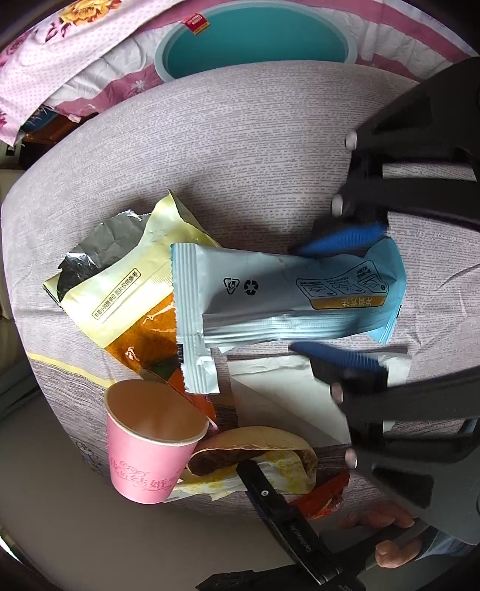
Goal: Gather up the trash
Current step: 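Grasp the yellow-patterned wrapper with the left gripper while the right gripper grasps the light blue wrapper, then carry both wrappers over the teal bin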
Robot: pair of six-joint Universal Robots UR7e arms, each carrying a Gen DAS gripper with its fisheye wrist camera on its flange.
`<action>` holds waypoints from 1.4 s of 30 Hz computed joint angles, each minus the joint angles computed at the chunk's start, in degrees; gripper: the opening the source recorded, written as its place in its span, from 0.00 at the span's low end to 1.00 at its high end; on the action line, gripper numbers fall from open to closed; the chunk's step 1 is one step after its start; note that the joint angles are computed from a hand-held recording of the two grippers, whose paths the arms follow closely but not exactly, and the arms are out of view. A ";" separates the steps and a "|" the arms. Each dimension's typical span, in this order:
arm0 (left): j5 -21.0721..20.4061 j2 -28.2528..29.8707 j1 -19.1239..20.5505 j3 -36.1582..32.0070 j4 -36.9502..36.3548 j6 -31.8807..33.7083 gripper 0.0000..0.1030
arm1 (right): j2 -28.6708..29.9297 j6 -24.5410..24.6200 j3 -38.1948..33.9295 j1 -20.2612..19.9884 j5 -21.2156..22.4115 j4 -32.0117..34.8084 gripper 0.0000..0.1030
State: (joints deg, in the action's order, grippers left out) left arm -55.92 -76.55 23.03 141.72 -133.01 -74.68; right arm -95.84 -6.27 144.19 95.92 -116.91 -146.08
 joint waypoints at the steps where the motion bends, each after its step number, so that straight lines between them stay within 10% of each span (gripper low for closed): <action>1: 0.04 -0.86 -0.10 0.26 0.87 -0.68 0.47 | -0.32 -0.22 0.16 -0.02 0.19 -0.08 0.27; 11: 0.30 -8.59 -4.36 2.87 4.70 -4.78 0.07 | -4.70 -1.95 1.07 0.16 1.06 1.47 0.23; 23: 2.01 -10.69 -11.06 0.46 6.13 -4.35 0.05 | -13.47 -3.39 1.07 -1.54 4.55 5.36 0.21; 33: -0.82 0.23 -11.55 -4.36 -9.35 8.49 0.05 | -21.75 -6.31 -0.33 -6.79 7.71 6.71 0.21; 42: -7.51 18.83 -8.94 -14.61 -23.49 23.71 0.06 | -32.63 -12.70 -3.57 -19.74 12.77 8.69 0.21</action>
